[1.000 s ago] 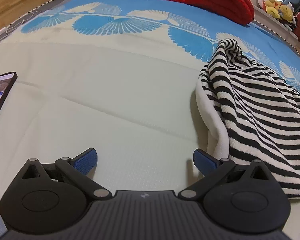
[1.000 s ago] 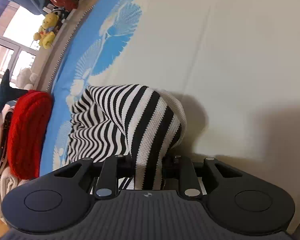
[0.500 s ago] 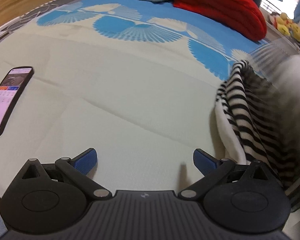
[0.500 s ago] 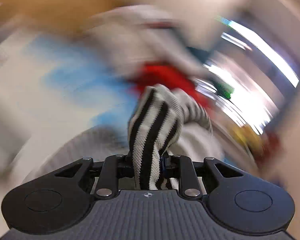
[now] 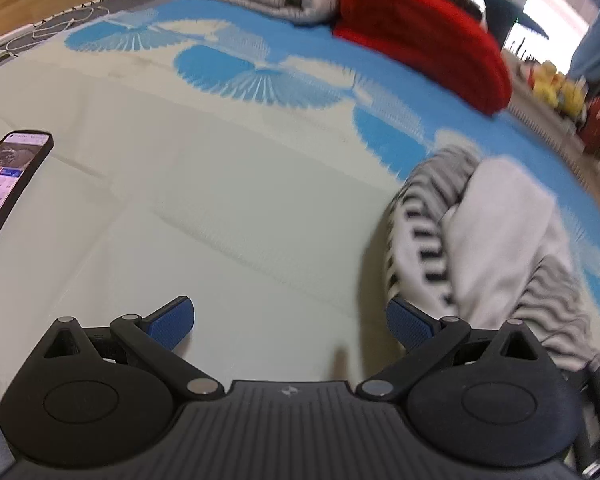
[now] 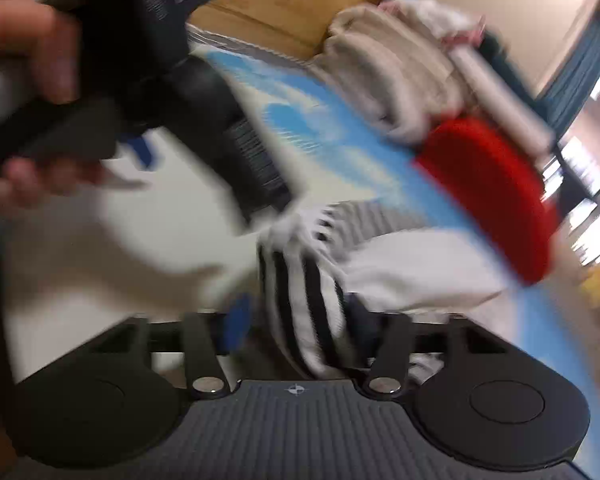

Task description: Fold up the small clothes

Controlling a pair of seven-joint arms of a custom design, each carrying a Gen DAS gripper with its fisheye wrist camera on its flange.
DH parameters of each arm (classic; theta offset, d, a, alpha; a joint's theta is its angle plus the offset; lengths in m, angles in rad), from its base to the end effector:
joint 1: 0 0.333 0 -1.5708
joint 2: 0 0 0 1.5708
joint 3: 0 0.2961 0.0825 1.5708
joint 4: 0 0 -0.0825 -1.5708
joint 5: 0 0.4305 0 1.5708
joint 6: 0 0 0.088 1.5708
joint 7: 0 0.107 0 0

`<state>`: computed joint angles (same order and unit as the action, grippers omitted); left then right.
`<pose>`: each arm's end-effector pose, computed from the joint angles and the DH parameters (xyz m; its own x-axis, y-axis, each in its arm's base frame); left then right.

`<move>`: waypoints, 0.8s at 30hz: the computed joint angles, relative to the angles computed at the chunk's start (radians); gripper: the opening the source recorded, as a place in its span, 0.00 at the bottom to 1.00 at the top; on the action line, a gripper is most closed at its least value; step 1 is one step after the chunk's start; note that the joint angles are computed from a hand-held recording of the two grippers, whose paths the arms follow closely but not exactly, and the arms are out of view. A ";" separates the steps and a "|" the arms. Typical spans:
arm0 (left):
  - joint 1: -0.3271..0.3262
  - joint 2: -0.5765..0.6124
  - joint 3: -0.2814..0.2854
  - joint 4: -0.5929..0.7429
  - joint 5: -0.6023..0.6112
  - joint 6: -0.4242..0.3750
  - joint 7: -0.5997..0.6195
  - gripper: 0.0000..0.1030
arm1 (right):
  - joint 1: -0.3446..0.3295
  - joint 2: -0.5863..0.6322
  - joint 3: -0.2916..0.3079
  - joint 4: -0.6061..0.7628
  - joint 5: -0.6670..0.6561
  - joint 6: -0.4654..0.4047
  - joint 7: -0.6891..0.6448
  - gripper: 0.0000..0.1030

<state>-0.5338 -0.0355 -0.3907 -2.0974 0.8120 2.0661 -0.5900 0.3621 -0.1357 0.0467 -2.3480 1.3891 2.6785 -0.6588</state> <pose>0.3830 -0.4461 0.4083 0.6548 -0.7134 0.2496 -0.4635 -0.6398 -0.6130 0.5145 0.1897 0.3698 0.8921 -0.2490 0.3770 0.1007 -0.7039 -0.7031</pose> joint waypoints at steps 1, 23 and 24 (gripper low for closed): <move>-0.001 -0.006 -0.002 -0.004 0.027 0.006 -0.022 1.00 | 0.000 -0.016 -0.009 -0.011 0.024 -0.019 -0.007 0.72; -0.032 0.156 0.058 0.122 0.004 0.226 0.066 1.00 | -0.176 -0.085 -0.059 -0.069 -0.327 -0.105 0.615 0.01; -0.038 0.153 0.058 0.122 0.025 0.223 0.039 1.00 | -0.186 -0.060 -0.076 -0.055 -0.489 -0.213 0.741 0.00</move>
